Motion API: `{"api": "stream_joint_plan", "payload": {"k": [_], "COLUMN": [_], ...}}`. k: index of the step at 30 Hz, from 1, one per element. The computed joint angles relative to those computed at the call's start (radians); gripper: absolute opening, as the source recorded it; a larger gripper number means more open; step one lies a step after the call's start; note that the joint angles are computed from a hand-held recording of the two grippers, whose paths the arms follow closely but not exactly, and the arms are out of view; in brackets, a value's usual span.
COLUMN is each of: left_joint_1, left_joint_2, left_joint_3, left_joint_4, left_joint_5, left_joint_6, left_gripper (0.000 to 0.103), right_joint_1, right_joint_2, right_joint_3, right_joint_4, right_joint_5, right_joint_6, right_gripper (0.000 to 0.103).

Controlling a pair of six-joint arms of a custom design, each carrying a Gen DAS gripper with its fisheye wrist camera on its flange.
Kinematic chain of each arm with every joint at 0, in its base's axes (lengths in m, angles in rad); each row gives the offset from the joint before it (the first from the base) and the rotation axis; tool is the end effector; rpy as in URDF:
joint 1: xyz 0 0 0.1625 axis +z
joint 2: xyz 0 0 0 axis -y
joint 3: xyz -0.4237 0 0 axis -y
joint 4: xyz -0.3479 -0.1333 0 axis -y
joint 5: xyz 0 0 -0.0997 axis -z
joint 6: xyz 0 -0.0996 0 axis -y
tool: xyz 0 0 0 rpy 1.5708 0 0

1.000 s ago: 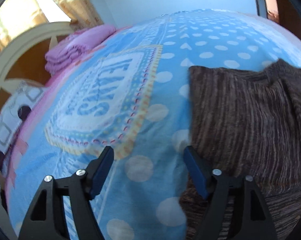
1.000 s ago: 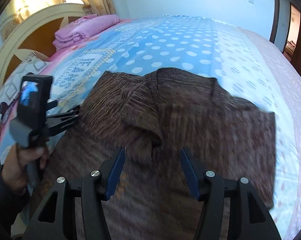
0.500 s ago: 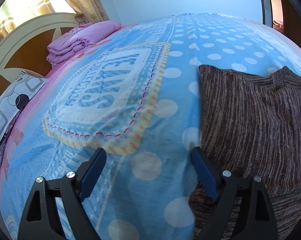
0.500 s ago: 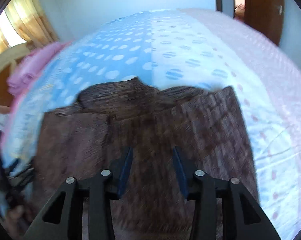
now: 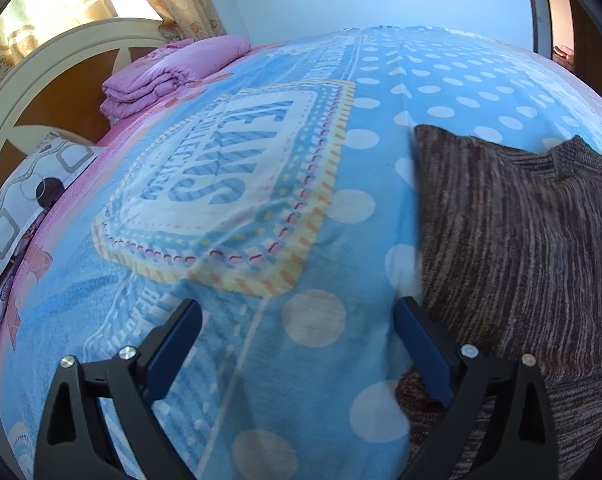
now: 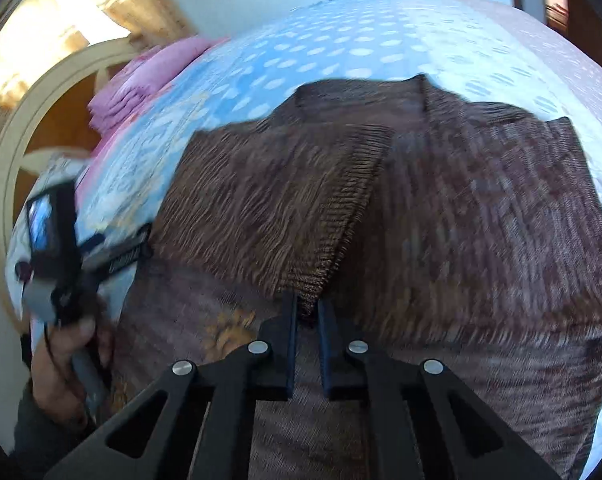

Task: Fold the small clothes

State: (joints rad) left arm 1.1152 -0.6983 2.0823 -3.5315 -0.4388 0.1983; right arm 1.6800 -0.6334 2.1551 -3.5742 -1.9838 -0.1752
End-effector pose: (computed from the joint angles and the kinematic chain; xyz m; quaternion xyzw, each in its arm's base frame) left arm -0.0175 -0.5435 0.1119 0.1155 0.8153 -0.3040 0.4791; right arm 0.1461 -0.4761 0.0311 0.0863 -0.9478 0.2268 0.2067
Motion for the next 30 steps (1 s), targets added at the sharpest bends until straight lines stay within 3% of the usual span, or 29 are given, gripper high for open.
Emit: {"api": "stream_joint_plan", "payload": {"k": [3, 4, 6, 9, 12, 14, 17, 19, 21, 22, 25, 30], "left_joint_1": [0.005, -0.002, -0.006, -0.020, -0.046, -0.055, -0.063, -0.062, -0.047, -0.037, -0.016, -0.014], "left_joint_2": [-0.011, -0.003, -0.017, -0.049, -0.019, -0.010, 0.043, 0.097, 0.197, 0.216, 0.176, 0.179], "left_joint_3": [-0.001, 0.004, 0.020, 0.039, 0.011, -0.024, -0.091, -0.143, -0.231, -0.246, -0.220, -0.209], "left_joint_4": [0.031, -0.014, -0.038, -0.064, -0.193, -0.132, -0.064, -0.044, -0.152, -0.195, -0.170, -0.242], "left_joint_5": [-0.012, -0.007, -0.030, -0.043, -0.027, -0.035, -0.026, 0.004, 0.109, 0.120, 0.098, 0.103], "left_joint_6": [-0.028, 0.003, 0.021, 0.028, 0.152, 0.149, 0.165, 0.208, 0.362, 0.403, 0.336, 0.405], "left_gripper": [0.103, 0.102, 0.100, 0.100, 0.100, 0.100, 0.100, 0.100, 0.101, 0.103, 0.103, 0.103], "right_joint_1": [0.007, 0.009, 0.008, -0.004, -0.038, -0.066, -0.120, -0.152, -0.194, -0.210, -0.211, -0.206], "right_joint_2": [0.016, 0.010, -0.008, -0.024, -0.050, -0.051, -0.065, -0.040, -0.070, -0.084, -0.063, -0.077], "right_joint_3": [0.005, 0.014, 0.038, 0.072, 0.038, -0.003, -0.044, -0.065, -0.027, -0.015, -0.015, -0.007], "right_joint_4": [-0.041, -0.053, -0.094, -0.243, -0.308, -0.354, -0.269, -0.293, -0.322, -0.326, -0.401, -0.389], "right_joint_5": [-0.039, -0.043, -0.058, -0.119, -0.211, -0.299, -0.340, -0.383, -0.332, -0.311, -0.346, -0.348], "right_joint_6": [-0.078, -0.099, -0.141, -0.205, -0.192, -0.217, -0.190, -0.242, -0.228, -0.219, -0.278, -0.227], "right_gripper": [0.009, 0.013, 0.050, 0.051, 0.051, 0.051, 0.051, 0.051, 0.052, 0.052, 0.052, 0.052]}}
